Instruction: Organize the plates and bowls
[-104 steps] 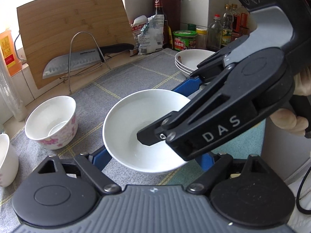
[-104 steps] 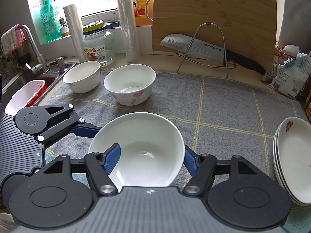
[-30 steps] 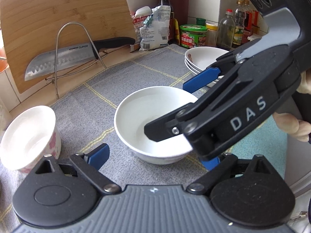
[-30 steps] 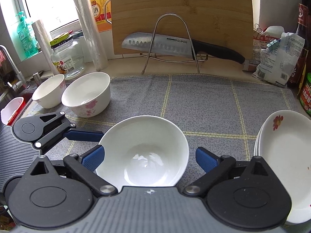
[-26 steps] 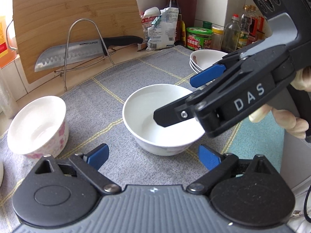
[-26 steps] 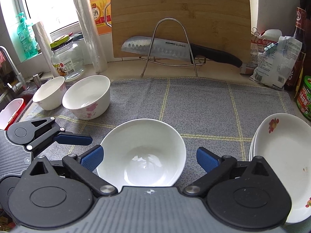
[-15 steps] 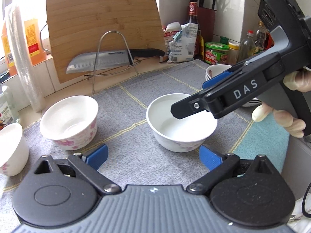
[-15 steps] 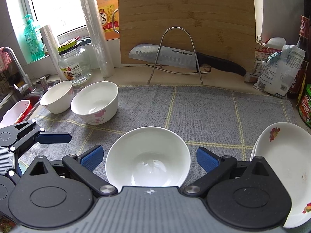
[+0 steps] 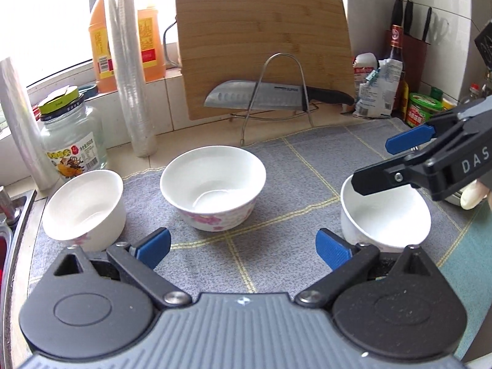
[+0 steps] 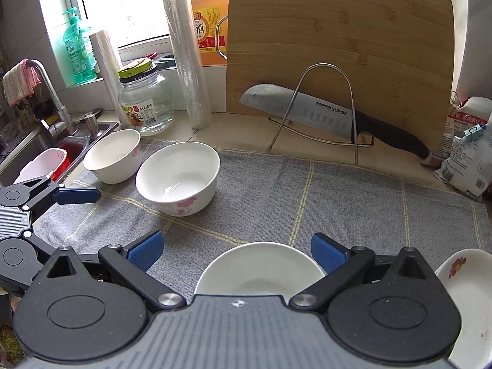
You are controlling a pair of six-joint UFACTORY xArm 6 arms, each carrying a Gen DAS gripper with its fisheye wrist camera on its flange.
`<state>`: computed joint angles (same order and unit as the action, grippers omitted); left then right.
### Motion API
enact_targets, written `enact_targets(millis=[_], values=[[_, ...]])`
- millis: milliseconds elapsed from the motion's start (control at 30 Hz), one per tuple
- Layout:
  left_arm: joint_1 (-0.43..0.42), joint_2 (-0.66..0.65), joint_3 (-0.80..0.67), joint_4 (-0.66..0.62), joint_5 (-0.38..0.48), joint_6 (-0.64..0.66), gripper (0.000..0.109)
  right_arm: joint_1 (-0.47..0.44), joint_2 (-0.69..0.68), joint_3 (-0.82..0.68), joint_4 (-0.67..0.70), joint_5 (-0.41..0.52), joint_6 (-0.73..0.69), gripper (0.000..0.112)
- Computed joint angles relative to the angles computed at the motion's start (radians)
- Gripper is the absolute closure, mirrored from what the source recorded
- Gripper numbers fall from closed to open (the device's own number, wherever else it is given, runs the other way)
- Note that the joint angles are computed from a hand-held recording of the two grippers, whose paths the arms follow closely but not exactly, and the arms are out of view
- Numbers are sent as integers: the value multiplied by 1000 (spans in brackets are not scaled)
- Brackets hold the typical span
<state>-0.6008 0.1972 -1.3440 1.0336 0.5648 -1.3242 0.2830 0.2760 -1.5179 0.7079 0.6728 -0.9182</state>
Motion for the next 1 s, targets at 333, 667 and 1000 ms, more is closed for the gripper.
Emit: enact_targets(millis=[333, 667, 1000], values=[[63, 1, 32, 5, -77, 27, 8, 58, 54, -97, -43, -9, -10, 9], [119, 81, -38, -9, -140, 114, 8, 100, 211, -306, -164, 57, 130, 10], [126, 139, -111, -62, -130, 183, 9, 109, 381, -556, -226, 189, 186, 16]])
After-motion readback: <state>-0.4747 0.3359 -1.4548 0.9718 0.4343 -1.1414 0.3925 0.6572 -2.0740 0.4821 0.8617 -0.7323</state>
